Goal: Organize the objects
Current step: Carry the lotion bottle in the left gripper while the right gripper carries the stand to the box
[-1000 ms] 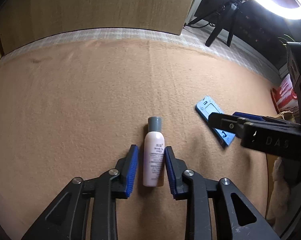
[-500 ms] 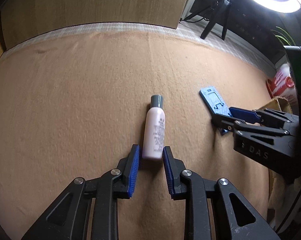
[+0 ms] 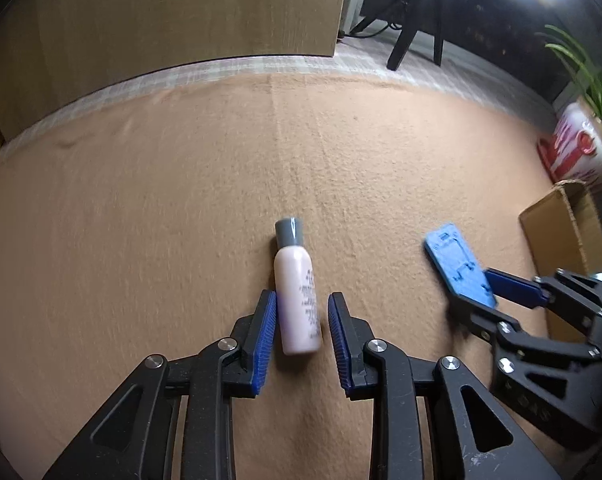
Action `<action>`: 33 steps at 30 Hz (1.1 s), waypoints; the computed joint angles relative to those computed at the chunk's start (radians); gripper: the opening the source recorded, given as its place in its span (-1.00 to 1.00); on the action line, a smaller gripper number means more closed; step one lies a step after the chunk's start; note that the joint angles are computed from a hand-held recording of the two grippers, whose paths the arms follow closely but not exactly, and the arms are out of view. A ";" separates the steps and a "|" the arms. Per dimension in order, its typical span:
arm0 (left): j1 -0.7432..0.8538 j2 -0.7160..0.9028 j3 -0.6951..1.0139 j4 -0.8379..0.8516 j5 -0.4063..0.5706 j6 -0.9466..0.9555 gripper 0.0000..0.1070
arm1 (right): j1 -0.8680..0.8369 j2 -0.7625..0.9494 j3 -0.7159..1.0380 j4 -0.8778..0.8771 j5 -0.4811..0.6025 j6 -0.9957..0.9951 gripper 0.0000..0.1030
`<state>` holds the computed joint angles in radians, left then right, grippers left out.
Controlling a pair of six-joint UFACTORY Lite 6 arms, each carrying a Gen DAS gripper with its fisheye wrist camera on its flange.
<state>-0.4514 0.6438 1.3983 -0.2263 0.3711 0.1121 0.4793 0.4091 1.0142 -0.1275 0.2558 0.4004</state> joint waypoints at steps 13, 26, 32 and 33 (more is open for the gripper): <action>0.033 -0.055 -0.108 -0.181 -0.043 0.177 -0.59 | 0.005 -0.065 -0.101 -0.046 -0.048 0.065 -0.35; 0.019 -0.302 -0.478 -0.662 -0.102 0.626 -0.59 | -0.014 -0.323 -0.402 0.365 -0.127 -0.255 -0.36; -0.019 -0.363 -0.539 -0.772 -0.096 0.693 -0.59 | -0.056 -0.526 -0.539 0.507 -0.100 -0.370 -0.36; -0.028 -0.371 -0.540 -0.780 -0.094 0.693 -0.59 | -0.064 -0.566 -0.558 0.490 -0.088 -0.353 -0.36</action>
<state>-0.4796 0.2725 0.8587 -1.0064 0.2775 0.8055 0.4151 -0.1572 0.4561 0.3628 0.1678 0.0475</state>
